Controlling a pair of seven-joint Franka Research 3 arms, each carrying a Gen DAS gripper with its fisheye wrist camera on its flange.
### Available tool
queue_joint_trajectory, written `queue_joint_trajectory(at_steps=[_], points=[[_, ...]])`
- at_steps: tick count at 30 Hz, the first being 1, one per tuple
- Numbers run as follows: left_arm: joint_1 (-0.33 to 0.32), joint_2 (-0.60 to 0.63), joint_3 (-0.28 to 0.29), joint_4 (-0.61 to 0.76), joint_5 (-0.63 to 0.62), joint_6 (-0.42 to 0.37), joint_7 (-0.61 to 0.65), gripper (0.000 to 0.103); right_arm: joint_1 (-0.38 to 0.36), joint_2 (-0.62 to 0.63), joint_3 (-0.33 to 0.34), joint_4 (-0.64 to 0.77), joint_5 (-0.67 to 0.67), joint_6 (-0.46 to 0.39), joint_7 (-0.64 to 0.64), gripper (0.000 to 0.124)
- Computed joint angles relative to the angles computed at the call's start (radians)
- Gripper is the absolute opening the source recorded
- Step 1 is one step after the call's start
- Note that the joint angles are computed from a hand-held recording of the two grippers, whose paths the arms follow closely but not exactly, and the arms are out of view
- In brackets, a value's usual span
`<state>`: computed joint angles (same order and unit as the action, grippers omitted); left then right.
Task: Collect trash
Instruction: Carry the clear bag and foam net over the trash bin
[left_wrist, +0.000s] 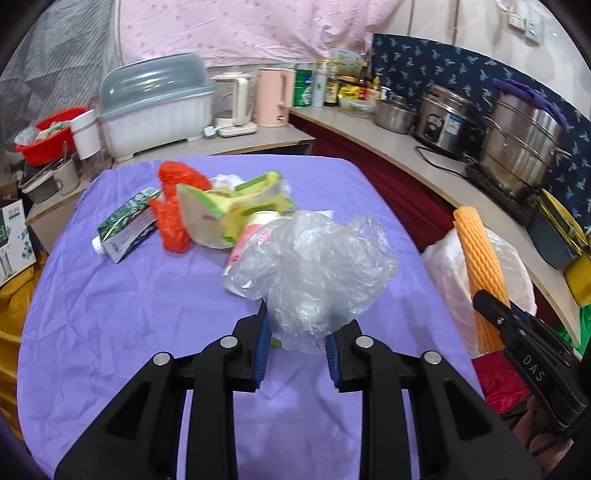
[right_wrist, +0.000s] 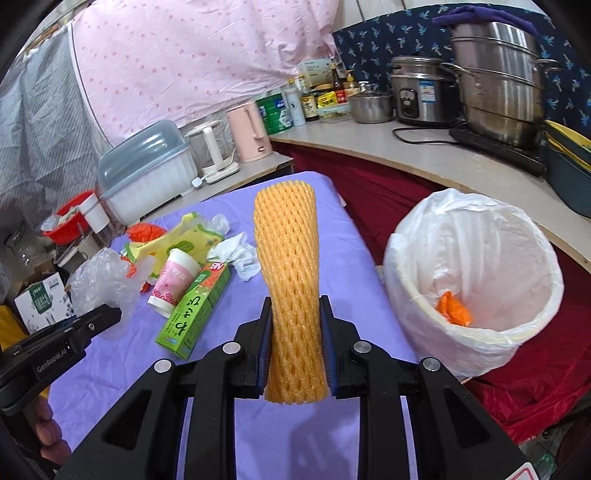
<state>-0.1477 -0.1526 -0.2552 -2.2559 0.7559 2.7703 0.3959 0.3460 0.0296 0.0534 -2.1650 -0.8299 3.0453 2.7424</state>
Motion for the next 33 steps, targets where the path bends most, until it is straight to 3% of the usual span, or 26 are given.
queue_joint_trajectory(at_steps=[13,27,33], points=[[-0.127,0.146,-0.036,0.194,0.046,-0.077,0.032,0.025,-0.203,-0.147,0.063,-0.153,-0.076,0.046,0.106,0.022],[-0.266,0.344,-0.002,0.434,0.005,-0.136,0.153,0.025,-0.428,-0.201,0.162,-0.233,0.011,0.091,0.031,0.022],[-0.305,0.449,0.019,0.566,-0.042,-0.152,0.242,0.025,-0.450,-0.163,0.158,-0.222,0.138,0.098,-0.087,0.022]])
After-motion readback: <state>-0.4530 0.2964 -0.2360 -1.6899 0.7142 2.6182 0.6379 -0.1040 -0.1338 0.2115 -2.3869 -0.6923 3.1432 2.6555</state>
